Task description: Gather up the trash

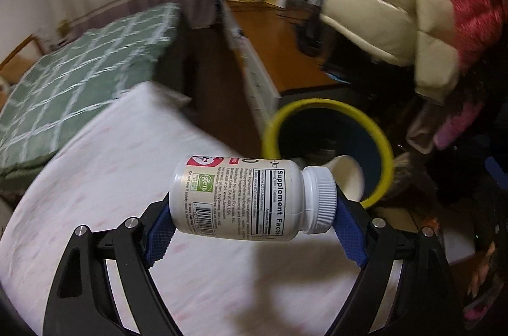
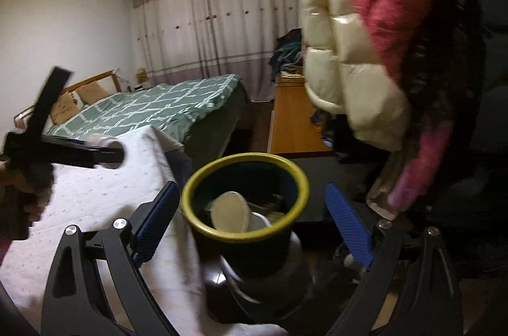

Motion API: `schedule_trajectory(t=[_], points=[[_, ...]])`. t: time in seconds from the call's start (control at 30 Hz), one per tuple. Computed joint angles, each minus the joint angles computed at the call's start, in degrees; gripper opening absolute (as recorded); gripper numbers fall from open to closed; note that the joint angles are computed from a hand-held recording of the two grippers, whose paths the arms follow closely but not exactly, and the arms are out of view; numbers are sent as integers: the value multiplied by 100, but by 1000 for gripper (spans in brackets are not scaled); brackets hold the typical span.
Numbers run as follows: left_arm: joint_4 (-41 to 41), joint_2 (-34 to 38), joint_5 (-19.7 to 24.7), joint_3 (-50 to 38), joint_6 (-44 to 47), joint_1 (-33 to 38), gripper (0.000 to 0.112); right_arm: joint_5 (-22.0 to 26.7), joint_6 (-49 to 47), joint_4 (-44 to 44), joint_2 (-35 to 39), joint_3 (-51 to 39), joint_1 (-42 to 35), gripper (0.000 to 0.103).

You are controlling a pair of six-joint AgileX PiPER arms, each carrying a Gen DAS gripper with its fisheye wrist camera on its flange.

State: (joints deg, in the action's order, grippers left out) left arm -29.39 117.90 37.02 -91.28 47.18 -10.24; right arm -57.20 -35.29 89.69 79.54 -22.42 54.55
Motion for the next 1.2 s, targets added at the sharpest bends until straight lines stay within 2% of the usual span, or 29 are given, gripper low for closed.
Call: schedule_trajectory(t=[0.13,0.23,0.43,0.5,0.53,0.6,0.7,0.8,0.93,1.0,1.1,1.2], points=[[712,520,12,-644,-1020,-840,84,-16,352,74,-483,547,-60,88],[1215,1061,209,-1410,-1712,-1261,84,-54,622,90,-746,878,-80,88],[2045,2375,887,-3317,-2792,-1853,84,-65,803,149,-964,1200,-155,88],[2215,2708,1094,-3805,-2975,-1958,90,61,846,84,-1014,1263,-289,88],[2361,2790,1071,-3891,-3137,-2011,94,118,901,38,-1019,1290,-344,88],[2353,2763,957,-3792,-3209,-2008,94,200,937,9,-987,1282,-374,88],[2216,2254,634,-2987,-3176,-1858,96,260,932,-26,-930,1206,-342,88],[2014,1193,-161,-1399,-2945,-1584,97,147,809,49,-810,1039,-73,88],[1231,-471,-1378,892,-2138,-1088,98,48,587,108,-645,718,372,89],[588,-1378,-2002,2038,-1499,-752,98,-6,420,111,-543,506,632,90],[-425,-2746,-2650,3579,-416,-149,98,-151,160,124,-404,200,1027,91],[-1762,-4005,-2760,4803,1029,758,98,-354,-184,219,-351,-74,1424,91]])
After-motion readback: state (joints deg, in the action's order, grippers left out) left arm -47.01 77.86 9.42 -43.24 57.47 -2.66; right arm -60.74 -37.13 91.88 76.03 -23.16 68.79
